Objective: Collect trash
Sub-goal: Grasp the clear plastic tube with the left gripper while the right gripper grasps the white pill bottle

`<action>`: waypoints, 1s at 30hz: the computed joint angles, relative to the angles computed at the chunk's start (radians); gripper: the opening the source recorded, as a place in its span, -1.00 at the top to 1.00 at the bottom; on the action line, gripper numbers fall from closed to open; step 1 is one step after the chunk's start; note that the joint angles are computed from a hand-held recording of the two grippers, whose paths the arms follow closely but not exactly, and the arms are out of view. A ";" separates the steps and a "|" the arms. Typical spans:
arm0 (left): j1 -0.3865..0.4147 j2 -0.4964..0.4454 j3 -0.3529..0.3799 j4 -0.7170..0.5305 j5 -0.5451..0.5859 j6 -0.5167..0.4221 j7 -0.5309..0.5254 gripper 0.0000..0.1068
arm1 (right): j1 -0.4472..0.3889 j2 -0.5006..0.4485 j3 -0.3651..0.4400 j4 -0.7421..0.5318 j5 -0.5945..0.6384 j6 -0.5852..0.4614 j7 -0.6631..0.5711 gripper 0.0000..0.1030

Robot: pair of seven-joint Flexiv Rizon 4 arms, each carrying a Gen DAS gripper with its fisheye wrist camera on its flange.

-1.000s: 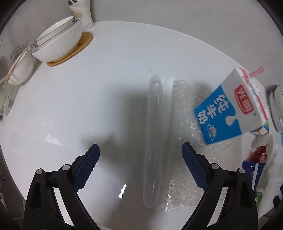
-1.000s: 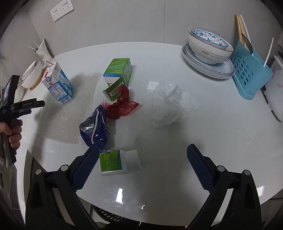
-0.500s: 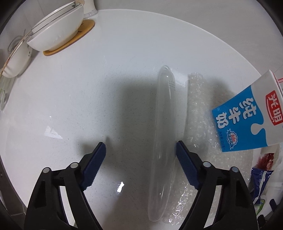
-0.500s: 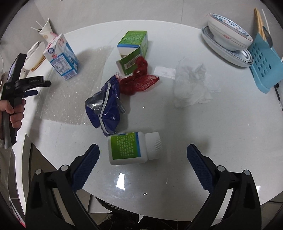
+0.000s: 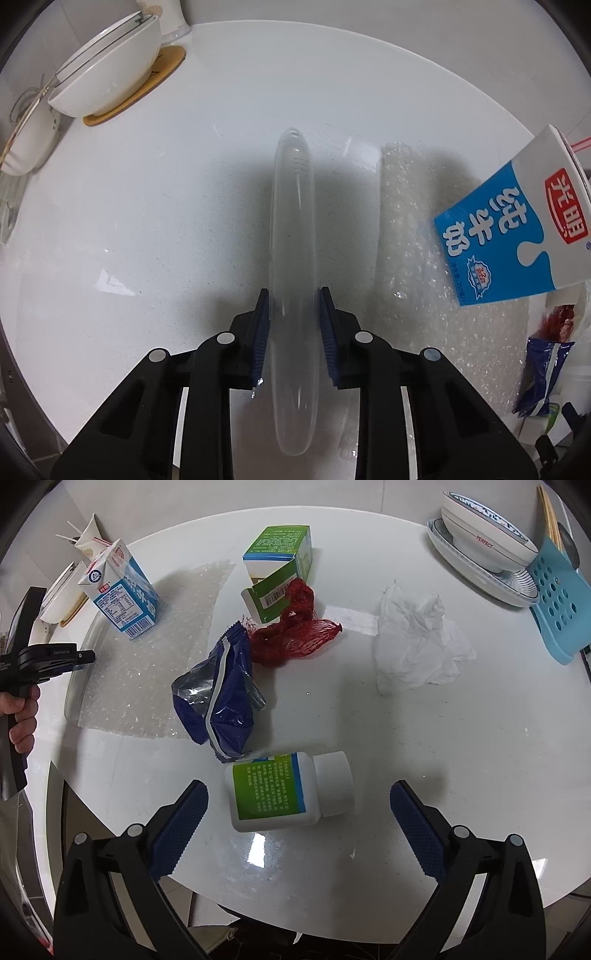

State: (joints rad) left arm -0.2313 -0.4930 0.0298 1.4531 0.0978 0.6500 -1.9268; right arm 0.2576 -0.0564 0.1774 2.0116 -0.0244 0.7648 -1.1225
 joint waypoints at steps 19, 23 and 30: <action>-0.023 0.125 -0.023 0.117 0.006 0.049 -0.023 0.53 | 0.000 0.006 0.000 -0.006 0.013 -0.017 0.000 -0.30; -0.016 0.140 -0.025 0.134 0.004 0.062 -0.013 0.53 | -0.004 0.025 -0.001 0.006 0.005 -0.013 0.008 -0.30; -0.018 0.203 -0.032 0.195 0.000 0.087 -0.016 0.53 | -0.013 0.071 -0.003 0.037 -0.008 0.004 0.018 -0.30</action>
